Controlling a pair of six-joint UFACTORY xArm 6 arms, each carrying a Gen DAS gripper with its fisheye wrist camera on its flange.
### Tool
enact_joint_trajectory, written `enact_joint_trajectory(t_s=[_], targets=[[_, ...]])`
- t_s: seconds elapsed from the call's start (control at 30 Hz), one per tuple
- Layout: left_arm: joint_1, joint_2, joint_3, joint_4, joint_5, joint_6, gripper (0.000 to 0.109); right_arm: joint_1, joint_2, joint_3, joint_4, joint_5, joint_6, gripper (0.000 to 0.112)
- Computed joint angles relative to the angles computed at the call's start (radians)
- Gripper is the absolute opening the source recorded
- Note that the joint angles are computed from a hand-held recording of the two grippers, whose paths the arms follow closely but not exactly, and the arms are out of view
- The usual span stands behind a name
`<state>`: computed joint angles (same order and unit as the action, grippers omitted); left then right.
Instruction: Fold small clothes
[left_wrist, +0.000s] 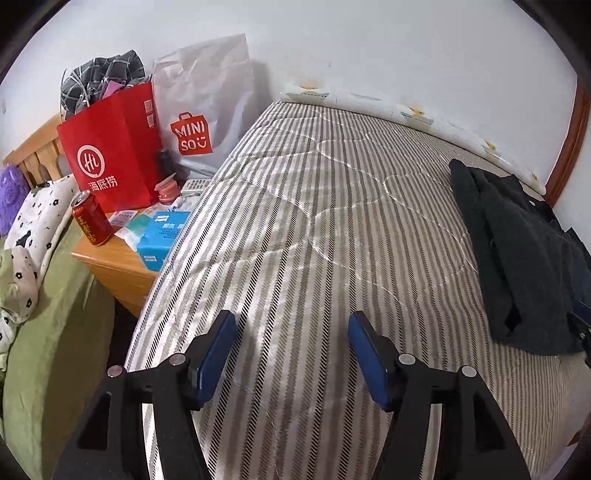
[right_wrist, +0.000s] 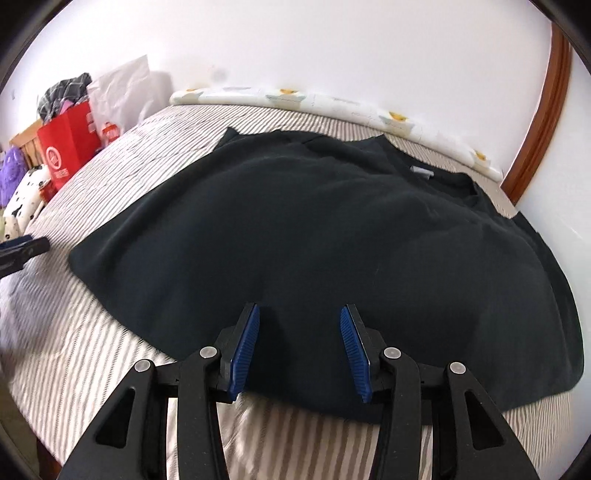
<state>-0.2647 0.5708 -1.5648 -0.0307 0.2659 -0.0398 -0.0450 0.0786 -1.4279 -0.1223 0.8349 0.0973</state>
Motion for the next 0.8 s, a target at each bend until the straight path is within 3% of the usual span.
enact_joint_trajectory(t_s=[0.27,0.5,0.8], targets=[[0.000,0.022,-0.027,0.114,0.003,-0.084,0.070,0.107,-0.027,0.033,0.004,-0.049,-0.045,0.052],[0.002,0.034,-0.050,0.086,0.027,-0.049,0.075,0.181,0.017,0.027,-0.148,-0.082,-0.049,0.054],[0.001,0.032,-0.042,0.094,0.017,-0.057,0.078,0.224,0.125,-0.060,-0.416,-0.112,0.057,0.057]])
